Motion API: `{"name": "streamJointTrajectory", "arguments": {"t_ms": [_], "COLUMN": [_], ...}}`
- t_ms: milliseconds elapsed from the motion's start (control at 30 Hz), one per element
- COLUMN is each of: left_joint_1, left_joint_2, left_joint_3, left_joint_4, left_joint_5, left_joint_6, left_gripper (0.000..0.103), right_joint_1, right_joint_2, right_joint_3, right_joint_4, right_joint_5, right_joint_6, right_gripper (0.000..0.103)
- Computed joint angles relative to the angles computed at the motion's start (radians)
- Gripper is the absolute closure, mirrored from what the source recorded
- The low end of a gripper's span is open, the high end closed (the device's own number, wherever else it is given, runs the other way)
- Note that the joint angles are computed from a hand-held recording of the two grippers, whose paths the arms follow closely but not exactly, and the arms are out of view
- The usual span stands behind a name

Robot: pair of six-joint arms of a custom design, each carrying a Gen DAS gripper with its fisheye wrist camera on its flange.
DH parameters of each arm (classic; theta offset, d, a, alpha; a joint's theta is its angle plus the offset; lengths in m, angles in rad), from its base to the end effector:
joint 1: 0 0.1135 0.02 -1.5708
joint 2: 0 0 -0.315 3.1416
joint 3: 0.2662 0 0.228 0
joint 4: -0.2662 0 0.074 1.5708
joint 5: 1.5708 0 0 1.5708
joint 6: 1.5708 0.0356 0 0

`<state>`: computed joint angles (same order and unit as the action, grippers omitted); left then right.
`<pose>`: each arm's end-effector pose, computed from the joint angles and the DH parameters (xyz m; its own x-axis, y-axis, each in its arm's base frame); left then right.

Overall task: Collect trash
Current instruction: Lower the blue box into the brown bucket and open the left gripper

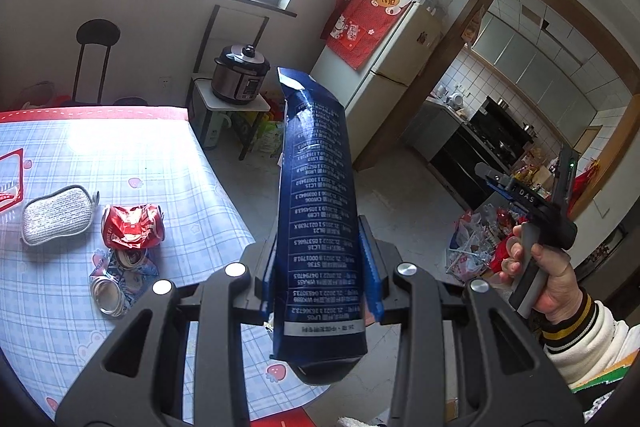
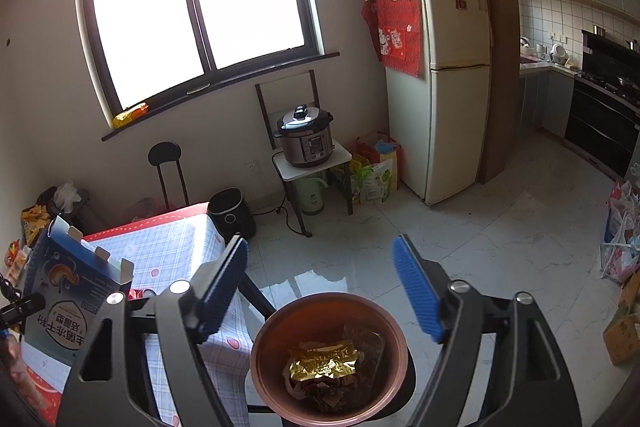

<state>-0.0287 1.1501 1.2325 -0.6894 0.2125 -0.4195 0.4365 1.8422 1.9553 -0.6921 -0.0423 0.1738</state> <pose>0.1947 -0.0131 0.4169 -0.6027 -0.3810 -0.7011 -0.0485 0.8945 -0.4444 0.3691 0.1738 0.4414 -0.5670 -0.0739 -0.8204 -0.3619 0.9171 0.1675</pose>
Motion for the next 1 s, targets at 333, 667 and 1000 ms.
{"name": "streamJointTrajectory", "arguments": {"t_ms": [333, 667, 1000], "left_joint_1": [-0.171, -0.296, -0.224], "left_joint_2": [0.242, 0.526, 0.373], "left_joint_3": [0.105, 0.294, 0.236], "left_joint_4": [0.149, 0.241, 0.177], "left_joint_5": [0.004, 0.056, -0.017], "left_joint_6": [-0.009, -0.006, 0.04], "left_gripper": [0.066, 0.028, 0.006], "right_joint_1": [-0.023, -0.113, -0.072], "right_joint_2": [-0.119, -0.183, -0.189], "right_joint_3": [-0.09, -0.188, -0.217], "right_joint_4": [-0.014, -0.015, 0.004], "right_joint_5": [0.086, 0.084, 0.087], "right_joint_6": [-0.025, -0.027, 0.032], "right_gripper": [0.006, 0.006, 0.006]}}
